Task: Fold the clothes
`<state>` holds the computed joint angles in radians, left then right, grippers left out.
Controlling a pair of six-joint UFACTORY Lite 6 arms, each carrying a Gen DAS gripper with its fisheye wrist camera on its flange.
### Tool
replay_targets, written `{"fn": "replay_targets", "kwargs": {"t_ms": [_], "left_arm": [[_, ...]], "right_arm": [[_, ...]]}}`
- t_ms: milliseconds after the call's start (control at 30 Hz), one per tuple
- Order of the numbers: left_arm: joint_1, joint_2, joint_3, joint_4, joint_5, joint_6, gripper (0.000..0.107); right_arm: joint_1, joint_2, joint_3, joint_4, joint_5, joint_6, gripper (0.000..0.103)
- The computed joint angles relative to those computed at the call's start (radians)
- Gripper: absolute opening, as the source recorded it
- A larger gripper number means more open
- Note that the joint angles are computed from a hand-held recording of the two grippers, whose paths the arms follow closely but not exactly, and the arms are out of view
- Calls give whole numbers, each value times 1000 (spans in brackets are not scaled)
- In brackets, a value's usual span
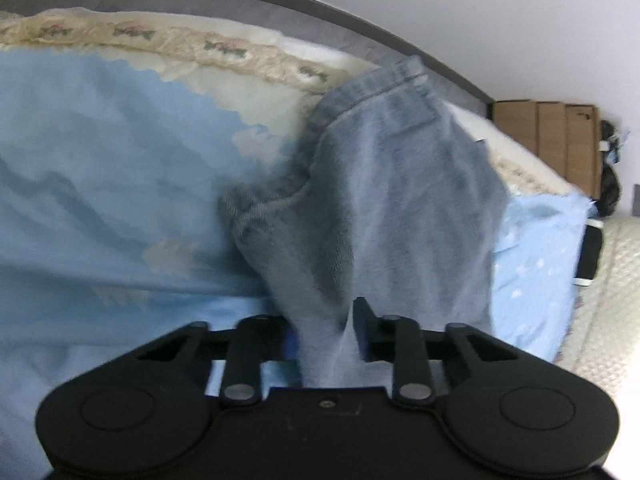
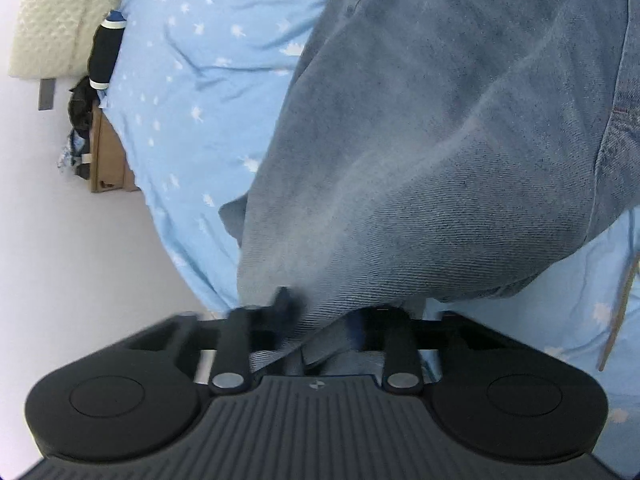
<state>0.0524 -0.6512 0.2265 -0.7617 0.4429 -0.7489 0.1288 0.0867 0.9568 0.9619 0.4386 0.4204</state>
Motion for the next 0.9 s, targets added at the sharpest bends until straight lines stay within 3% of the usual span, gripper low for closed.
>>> {"fn": "replay_targets", "kwargs": {"t_ms": [133, 300, 600, 767, 900], "left_arm": [[61, -32, 77, 75, 100, 16, 9], [161, 42, 282, 20, 175, 216, 5], [240, 553, 942, -87, 112, 436, 4], [192, 921, 1399, -45, 59, 406, 4], [124, 1124, 1586, 51, 16, 310, 5]], "right_arm": [[14, -36, 28, -180, -10, 112, 6], [-55, -67, 76, -163, 8, 56, 5], [-218, 48, 291, -51, 99, -81, 5], [-276, 107, 345, 22, 131, -186, 5], [-303, 123, 307, 113, 144, -292, 5]]}}
